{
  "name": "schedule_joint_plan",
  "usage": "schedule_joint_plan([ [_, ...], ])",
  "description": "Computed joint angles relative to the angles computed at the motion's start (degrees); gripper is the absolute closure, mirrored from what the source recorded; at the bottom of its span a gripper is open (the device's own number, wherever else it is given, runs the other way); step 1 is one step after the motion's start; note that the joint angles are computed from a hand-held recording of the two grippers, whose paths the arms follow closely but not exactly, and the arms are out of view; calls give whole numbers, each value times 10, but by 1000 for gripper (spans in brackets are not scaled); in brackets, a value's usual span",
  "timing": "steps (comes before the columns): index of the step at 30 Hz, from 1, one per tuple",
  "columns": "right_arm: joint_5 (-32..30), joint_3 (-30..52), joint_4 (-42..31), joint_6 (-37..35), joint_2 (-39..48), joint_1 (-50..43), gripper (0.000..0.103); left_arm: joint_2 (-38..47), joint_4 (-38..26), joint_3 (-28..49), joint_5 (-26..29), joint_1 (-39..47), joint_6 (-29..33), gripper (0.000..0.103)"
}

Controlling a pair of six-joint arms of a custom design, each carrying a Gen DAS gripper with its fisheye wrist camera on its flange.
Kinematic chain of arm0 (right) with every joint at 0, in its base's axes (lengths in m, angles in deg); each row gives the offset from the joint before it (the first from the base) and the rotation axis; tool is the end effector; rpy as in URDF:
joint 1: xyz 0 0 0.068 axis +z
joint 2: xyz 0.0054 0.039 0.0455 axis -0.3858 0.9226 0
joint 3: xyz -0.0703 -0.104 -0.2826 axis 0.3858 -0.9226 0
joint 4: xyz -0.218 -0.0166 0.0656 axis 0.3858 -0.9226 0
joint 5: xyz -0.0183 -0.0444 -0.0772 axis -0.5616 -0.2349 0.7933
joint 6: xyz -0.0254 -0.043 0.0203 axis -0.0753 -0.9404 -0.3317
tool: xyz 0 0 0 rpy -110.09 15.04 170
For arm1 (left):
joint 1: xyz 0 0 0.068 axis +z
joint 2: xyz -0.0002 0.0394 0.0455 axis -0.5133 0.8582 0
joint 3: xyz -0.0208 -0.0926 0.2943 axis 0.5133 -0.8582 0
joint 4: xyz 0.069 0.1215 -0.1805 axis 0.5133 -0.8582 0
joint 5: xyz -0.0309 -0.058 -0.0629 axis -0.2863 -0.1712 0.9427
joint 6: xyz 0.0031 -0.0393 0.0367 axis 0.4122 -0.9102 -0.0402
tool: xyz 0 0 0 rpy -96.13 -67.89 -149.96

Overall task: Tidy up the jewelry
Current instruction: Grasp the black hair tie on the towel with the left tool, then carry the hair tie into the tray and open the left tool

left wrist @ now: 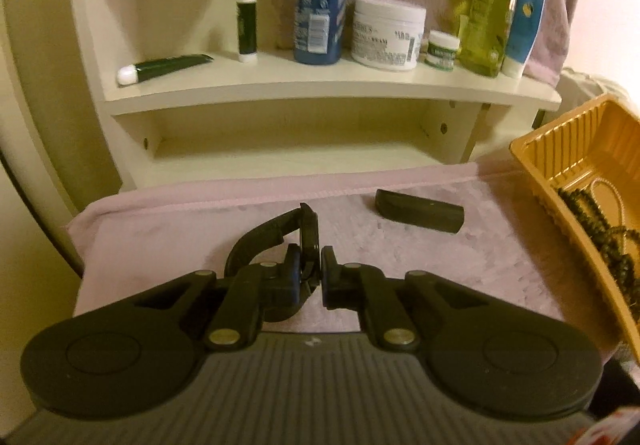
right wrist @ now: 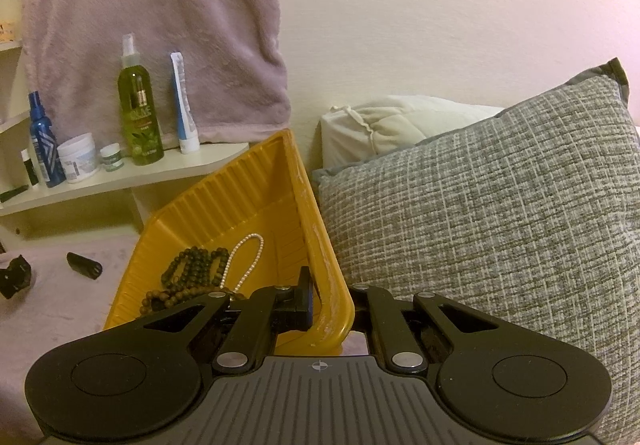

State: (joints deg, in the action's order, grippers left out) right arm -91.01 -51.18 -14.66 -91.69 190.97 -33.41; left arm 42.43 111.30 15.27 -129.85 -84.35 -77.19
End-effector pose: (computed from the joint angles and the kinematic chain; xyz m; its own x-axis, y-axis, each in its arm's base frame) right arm 0.2945 -0.0355 0.0913 -0.5044 -0.1720 -0.8462 -0.4547 0.8860 0.0909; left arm 0.1515 -0.1608 0.0631 -0.5862 -0.3179 -0.7452 -0.4382 0.8980 -0.0385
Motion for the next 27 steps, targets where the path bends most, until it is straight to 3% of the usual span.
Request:
schedule_joint_plan([
  [10, -8, -11, 11, 0, -1, -5, 96, -115, -206, 9, -42, -43, -91, 95],
  [15, -9, -14, 15, 2, -1, -6, 96, -155, -255, 34, -51, -53, -92, 95],
  [19, -9, -16, 16, 3, -1, -5, 96, -159, -229, 63, -47, -56, -41, 95],
  [27, -8, -16, 16, 5, -2, -5, 96, -97, -58, 141, 15, -57, 118, 95],
])
